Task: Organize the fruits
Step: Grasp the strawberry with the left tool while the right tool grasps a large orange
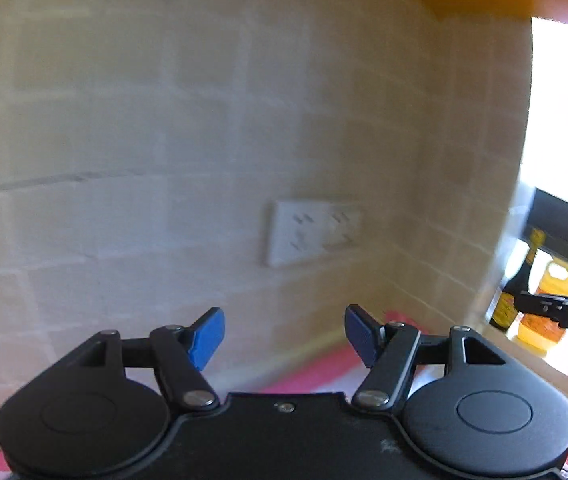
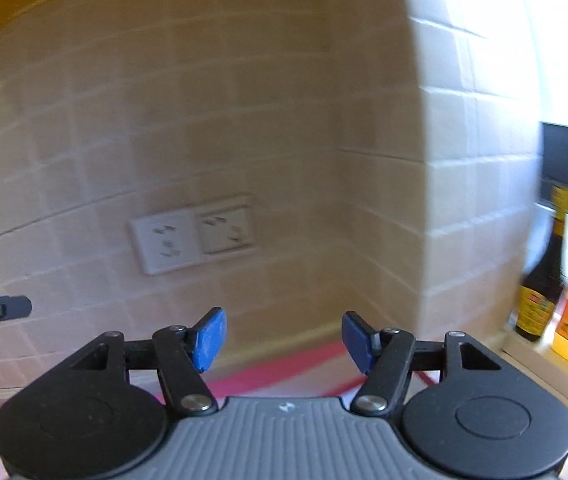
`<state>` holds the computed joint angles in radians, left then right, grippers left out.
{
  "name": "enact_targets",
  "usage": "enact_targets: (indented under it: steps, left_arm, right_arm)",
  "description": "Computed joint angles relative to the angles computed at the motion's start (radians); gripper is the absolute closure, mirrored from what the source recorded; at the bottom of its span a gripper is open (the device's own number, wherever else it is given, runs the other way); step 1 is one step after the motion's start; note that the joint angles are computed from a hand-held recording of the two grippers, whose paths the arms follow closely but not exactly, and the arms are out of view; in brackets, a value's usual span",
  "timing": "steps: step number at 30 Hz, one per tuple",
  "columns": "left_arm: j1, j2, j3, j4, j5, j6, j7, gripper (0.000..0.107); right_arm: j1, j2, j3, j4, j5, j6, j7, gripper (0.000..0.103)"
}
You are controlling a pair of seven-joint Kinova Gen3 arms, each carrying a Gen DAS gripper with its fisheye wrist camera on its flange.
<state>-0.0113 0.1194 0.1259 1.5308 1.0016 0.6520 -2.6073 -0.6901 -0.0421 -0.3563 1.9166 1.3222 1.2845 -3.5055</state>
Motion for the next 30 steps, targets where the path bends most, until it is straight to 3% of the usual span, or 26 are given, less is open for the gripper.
enact_targets:
  steps: [5,9,12,16,18,23,30]
  left_arm:
    - [-0.045,-0.062,-0.049,0.085,0.132,-0.011,-0.094,0.029]
    - [-0.052,-0.086,-0.085,0.138,0.154,0.004,-0.125,0.029]
    - [-0.054,-0.095,-0.104,0.197,0.152,-0.003,-0.145,0.028]
    - [-0.048,-0.046,-0.097,0.233,0.042,0.018,-0.028,0.028]
    - [-0.013,-0.007,-0.105,0.245,-0.033,0.020,0.051,0.028]
    - [-0.029,0.066,-0.029,0.309,-0.050,-0.006,0.107,0.028]
    - [0.054,0.114,0.012,0.310,-0.254,-0.154,0.300,0.027]
  right_arm:
    - [-0.001,0.048,0.022,-0.070,0.008,-0.102,0.083,0.037]
    - [-0.007,0.093,0.051,-0.114,-0.019,-0.165,0.153,0.037]
    - [0.013,0.113,0.087,-0.142,-0.116,-0.269,0.239,0.037]
    - [0.185,0.160,0.000,-0.156,-0.278,-0.417,0.363,0.037]
    - [0.213,0.184,0.005,-0.159,-0.360,-0.454,0.428,0.037]
    - [0.099,0.200,0.202,-0.112,-0.502,-0.575,0.508,0.037]
    - [0.065,0.239,0.231,-0.103,-0.539,-0.561,0.554,0.034]
